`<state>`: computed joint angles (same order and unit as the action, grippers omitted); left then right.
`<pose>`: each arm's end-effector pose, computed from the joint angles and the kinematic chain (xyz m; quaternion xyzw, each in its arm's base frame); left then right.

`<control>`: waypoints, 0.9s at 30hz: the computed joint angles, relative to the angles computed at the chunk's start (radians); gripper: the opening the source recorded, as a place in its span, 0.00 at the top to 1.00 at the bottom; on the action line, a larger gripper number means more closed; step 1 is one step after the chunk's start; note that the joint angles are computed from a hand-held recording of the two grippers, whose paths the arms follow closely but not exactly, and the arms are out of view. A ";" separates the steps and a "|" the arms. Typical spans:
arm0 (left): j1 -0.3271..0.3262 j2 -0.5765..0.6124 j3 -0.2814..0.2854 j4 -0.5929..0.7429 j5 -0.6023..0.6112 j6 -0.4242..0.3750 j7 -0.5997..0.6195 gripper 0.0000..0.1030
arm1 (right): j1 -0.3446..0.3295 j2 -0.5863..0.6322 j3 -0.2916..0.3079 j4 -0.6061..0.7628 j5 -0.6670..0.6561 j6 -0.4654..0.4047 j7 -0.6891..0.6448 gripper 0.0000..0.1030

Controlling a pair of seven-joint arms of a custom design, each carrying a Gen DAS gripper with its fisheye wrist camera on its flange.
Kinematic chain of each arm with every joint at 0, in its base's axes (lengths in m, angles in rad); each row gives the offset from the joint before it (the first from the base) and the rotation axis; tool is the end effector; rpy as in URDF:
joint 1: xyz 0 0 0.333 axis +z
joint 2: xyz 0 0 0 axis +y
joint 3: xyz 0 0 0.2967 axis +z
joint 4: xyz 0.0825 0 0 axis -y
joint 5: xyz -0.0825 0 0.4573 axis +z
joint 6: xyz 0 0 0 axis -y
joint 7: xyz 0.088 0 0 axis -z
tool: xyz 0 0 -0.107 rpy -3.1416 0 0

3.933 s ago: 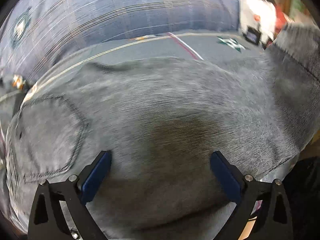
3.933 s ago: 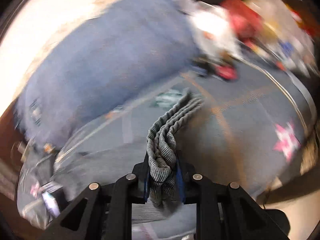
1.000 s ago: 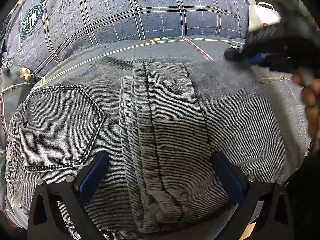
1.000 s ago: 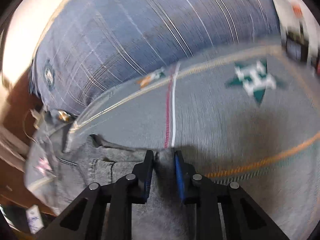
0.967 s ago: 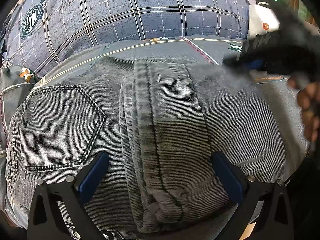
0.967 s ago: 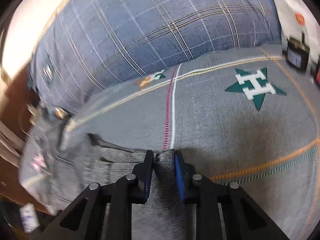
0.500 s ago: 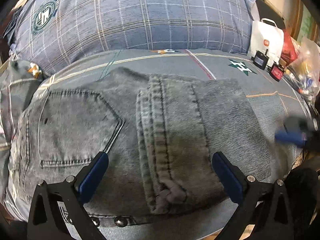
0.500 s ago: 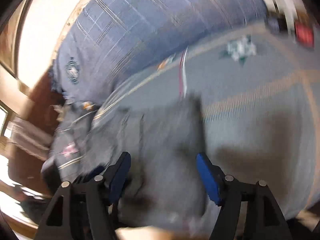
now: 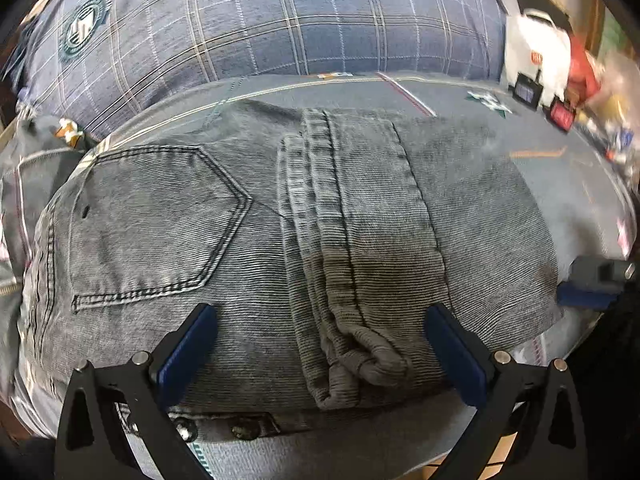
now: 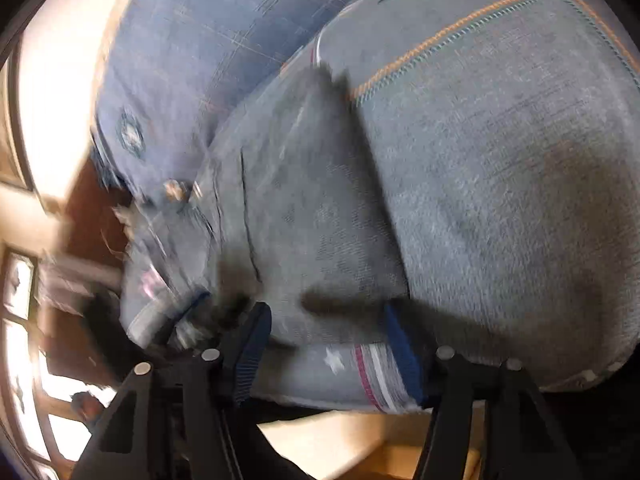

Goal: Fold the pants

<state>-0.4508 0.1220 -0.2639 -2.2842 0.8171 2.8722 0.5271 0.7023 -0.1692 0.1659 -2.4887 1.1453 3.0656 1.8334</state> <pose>0.4255 -0.4248 0.2695 -0.5287 0.8005 -0.2348 0.1567 0.3973 0.3552 0.3362 -0.4708 0.7942 0.1498 0.3537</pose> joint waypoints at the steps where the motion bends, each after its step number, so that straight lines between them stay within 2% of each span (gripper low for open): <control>1: 0.001 0.005 -0.002 0.006 -0.010 -0.005 0.012 0.00 | -0.023 -0.016 0.012 0.000 -0.024 -0.018 0.002 0.40; 2: -0.001 0.011 -0.001 0.013 -0.002 -0.010 0.012 0.00 | -0.066 -0.033 0.045 -0.007 -0.118 -0.010 0.062 0.39; 3: -0.007 0.018 0.004 0.019 0.019 -0.008 -0.007 0.00 | -0.075 -0.040 0.043 -0.004 -0.213 0.004 0.119 0.39; 4: -0.010 0.021 0.011 0.021 0.039 0.000 -0.029 0.00 | -0.052 -0.031 0.007 0.022 -0.238 0.008 0.105 0.40; 5: -0.011 0.025 0.015 0.023 0.051 0.004 -0.041 0.00 | -0.027 -0.019 -0.029 0.048 -0.204 0.007 0.044 0.40; 7: -0.009 0.026 0.017 0.021 0.059 0.015 -0.037 0.00 | -0.062 0.040 -0.031 0.116 -0.268 -0.013 0.059 0.39; 10: -0.010 0.015 0.023 0.004 0.077 0.033 -0.057 0.00 | -0.100 0.170 -0.045 0.253 -0.203 -0.083 -0.033 0.39; 12: -0.012 0.022 0.025 0.012 0.097 0.031 -0.076 0.00 | -0.134 0.245 -0.055 0.321 -0.242 -0.159 -0.045 0.38; 13: -0.013 0.019 0.024 0.011 0.099 0.030 -0.081 0.00 | -0.172 0.283 -0.031 0.345 -0.185 -0.184 -0.093 0.38; 14: -0.009 0.021 0.022 0.011 0.093 0.034 -0.072 0.00 | -0.226 0.289 0.027 0.347 -0.093 -0.153 -0.153 0.38; 15: -0.006 0.016 0.022 0.003 0.092 0.045 -0.070 0.00 | -0.248 0.281 0.052 0.341 -0.070 -0.135 -0.144 0.38; 16: -0.004 0.017 0.023 0.002 0.094 0.052 -0.070 0.00 | -0.237 0.254 0.042 0.320 -0.118 -0.139 -0.085 0.38; 17: -0.005 0.017 0.026 0.002 0.105 0.059 -0.078 0.00 | -0.195 0.222 0.009 0.288 -0.235 -0.116 0.006 0.38; 18: -0.005 0.017 0.027 0.002 0.113 0.062 -0.084 0.00 | -0.187 0.201 0.005 0.266 -0.358 -0.107 0.104 0.38; 19: -0.004 0.016 0.029 0.000 0.119 0.069 -0.090 0.00 | -0.185 0.168 0.016 0.238 -0.412 -0.103 0.144 0.38; 22: -0.004 0.017 0.029 0.001 0.124 0.074 -0.097 0.00 | -0.151 0.085 0.038 0.151 -0.342 -0.063 0.149 0.38; 24: -0.005 0.018 0.029 0.002 0.128 0.072 -0.103 0.00 | -0.104 0.056 0.032 0.108 -0.247 -0.039 0.103 0.38; 25: -0.005 0.019 0.029 0.003 0.127 0.071 -0.103 0.00 | -0.084 0.061 0.029 0.102 -0.215 -0.052 0.084 0.35; 27: -0.008 0.016 0.031 0.002 0.141 0.070 -0.118 0.00 | -0.079 0.074 0.028 0.085 -0.234 -0.100 0.075 0.35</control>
